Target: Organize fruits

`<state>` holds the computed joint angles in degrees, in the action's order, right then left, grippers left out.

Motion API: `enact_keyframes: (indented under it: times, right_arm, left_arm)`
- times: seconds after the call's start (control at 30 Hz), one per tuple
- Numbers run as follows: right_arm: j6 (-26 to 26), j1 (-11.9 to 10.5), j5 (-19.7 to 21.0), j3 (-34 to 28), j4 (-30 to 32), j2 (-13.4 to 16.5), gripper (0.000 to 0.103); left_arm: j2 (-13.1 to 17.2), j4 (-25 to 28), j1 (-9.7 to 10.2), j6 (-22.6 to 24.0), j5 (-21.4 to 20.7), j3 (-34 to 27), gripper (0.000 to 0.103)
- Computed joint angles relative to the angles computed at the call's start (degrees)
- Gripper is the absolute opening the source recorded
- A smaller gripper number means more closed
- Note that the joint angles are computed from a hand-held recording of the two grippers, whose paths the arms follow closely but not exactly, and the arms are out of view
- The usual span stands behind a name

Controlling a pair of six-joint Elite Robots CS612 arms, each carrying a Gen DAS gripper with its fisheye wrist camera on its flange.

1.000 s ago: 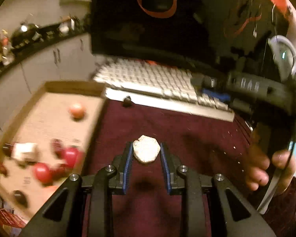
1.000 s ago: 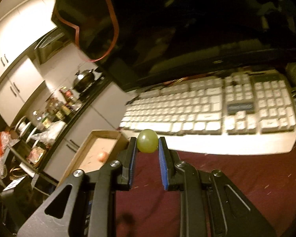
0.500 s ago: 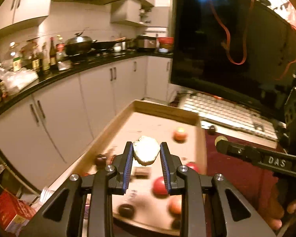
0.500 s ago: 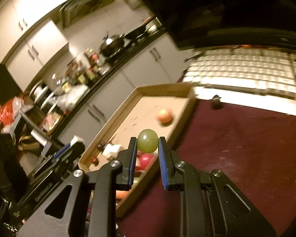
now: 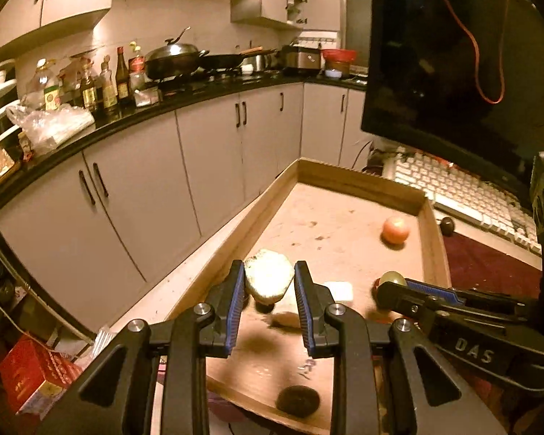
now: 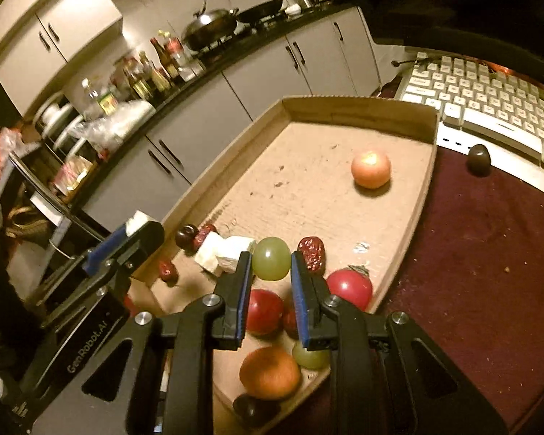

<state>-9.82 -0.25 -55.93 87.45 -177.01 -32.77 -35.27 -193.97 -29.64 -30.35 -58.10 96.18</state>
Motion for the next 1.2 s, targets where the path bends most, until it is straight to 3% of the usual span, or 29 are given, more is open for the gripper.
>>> enact_keyframes:
  times: [0.2, 0.27, 0.33, 0.4, 0.5, 0.67, 0.73, 0.97, 1.1, 1.2]
  right_arm:
    - [0.32, 1.43, -6.24, -1.59, 0.70, 0.72, 0.024]
    - [-0.40, 1.58, -7.70, -1.50, 1.58, 0.30, 0.025]
    - [-0.68, 1.17, -6.98, -1.16, 3.00, -0.30, 0.033]
    - [0.32, 0.56, -6.42, -0.19, 0.88, -0.91, 0.047]
    - [2.50, -0.60, -4.00, 1.27, -2.65, -1.99, 0.052]
    - [5.03, -1.92, -1.83, 4.58, -10.16, -4.31, 0.062]
    - [5.36, -2.08, -1.47, 5.96, -12.76, -5.23, 0.069]
    - [2.02, -1.66, -1.77, 10.91, -21.39, -7.59, 0.083]
    - [3.71, -1.90, -1.56, 12.53, -27.47, -7.81, 0.098]
    - [4.93, -1.87, -2.19, 13.19, -30.66, -7.73, 0.100]
  left_arm:
    - [0.05, 3.91, 0.99, -2.36, -2.59, -0.50, 0.027]
    - [-0.18, 3.70, 1.15, -2.08, -3.46, -0.27, 0.032]
    - [-0.71, 3.77, 0.91, -2.31, -2.55, 0.16, 0.057]
    - [-1.44, 2.26, 0.45, -2.71, -0.98, 1.03, 0.070]
    - [-2.51, -1.86, -0.75, -2.19, 3.08, 2.61, 0.082]
    - [-4.76, -4.88, -2.00, -0.71, 6.78, 4.83, 0.087]
    - [-5.67, -5.10, -2.21, -1.70, 8.00, 5.70, 0.101]
    - [-7.03, -7.40, -3.03, -5.26, 15.84, 7.25, 0.103]
    - [-7.26, -9.53, -3.42, -3.80, 17.75, 7.81, 0.103]
    - [-6.89, -10.28, -3.78, -1.92, 18.38, 7.66, 0.103]
